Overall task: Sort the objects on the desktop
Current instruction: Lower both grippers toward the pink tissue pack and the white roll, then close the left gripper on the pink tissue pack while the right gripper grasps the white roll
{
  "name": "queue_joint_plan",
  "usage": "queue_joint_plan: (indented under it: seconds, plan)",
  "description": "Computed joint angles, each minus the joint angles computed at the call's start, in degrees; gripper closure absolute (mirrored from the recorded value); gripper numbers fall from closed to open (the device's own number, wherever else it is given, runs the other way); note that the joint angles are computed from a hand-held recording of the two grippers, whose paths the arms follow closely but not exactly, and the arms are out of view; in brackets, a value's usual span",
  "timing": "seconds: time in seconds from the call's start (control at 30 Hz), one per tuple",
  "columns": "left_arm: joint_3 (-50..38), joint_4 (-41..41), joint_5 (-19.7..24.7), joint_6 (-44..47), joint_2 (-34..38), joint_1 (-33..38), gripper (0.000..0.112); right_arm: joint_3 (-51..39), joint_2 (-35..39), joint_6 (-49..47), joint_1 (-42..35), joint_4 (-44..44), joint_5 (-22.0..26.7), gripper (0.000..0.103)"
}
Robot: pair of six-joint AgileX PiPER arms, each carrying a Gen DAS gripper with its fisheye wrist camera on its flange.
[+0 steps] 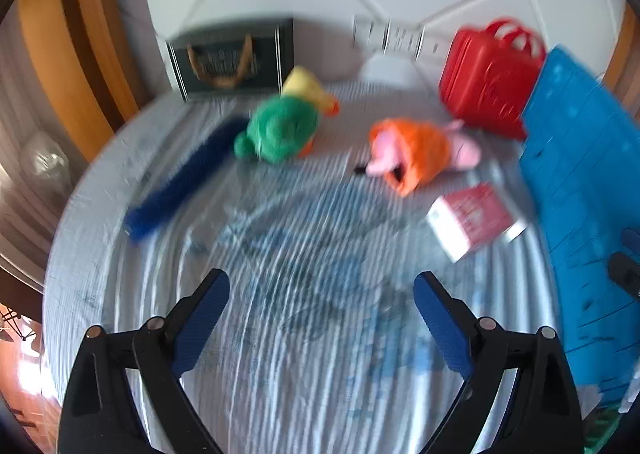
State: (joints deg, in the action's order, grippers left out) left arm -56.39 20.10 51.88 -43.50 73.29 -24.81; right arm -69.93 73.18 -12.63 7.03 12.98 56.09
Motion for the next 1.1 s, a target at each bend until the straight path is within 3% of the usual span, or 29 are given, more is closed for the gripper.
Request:
queue_joint_plan:
  seconds: [0.17, 0.37, 0.43, 0.53, 0.63, 0.83, 0.93, 1.0, 1.1]
  plan:
    - [2.6, -10.8, -8.9, 13.2, 9.6, 8.9, 0.018, 3.6, 4.8, 6.2, 1.4, -2.3, -4.5, 0.001]
    - [-4.4, -16.8, -14.2, 23.1, 18.9, 7.8, 0.018, 5.6, 11.1, 10.8, -0.5, -5.4, -9.0, 0.001]
    - [-7.8, -18.9, -16.4, 27.4, 21.9, 7.1, 0.018, 5.7, 13.3, 10.6, -1.9, -4.8, -10.1, 0.005]
    - [-15.7, -14.4, -17.1, 27.1, 28.7, 4.5, 0.018, 4.5, 17.8, 13.6, -2.5, -7.7, -12.6, 0.020]
    - [-24.7, -10.1, -16.4, 25.7, 36.5, 2.8, 0.018, 1.6, 23.7, 17.6, -2.1, -12.0, -13.7, 0.026]
    - [-43.6, -1.7, -11.4, 21.0, 52.3, 0.8, 0.018, -2.1, 32.5, 27.7, -0.8, -23.6, -16.1, 0.026]
    - [-51.2, -6.9, -8.6, 25.8, 58.3, 1.2, 0.018, -4.6, 35.4, 27.8, -1.6, -24.4, -16.6, 0.026]
    - [-49.4, -6.5, -9.9, 25.7, 58.2, 0.7, 0.018, -5.6, 36.2, 25.4, -1.6, -23.0, -17.7, 0.028]
    - [-38.0, -8.0, -15.8, 24.8, 51.8, 2.1, 0.018, -5.5, 36.3, 26.6, 1.4, -27.6, -19.1, 0.029]
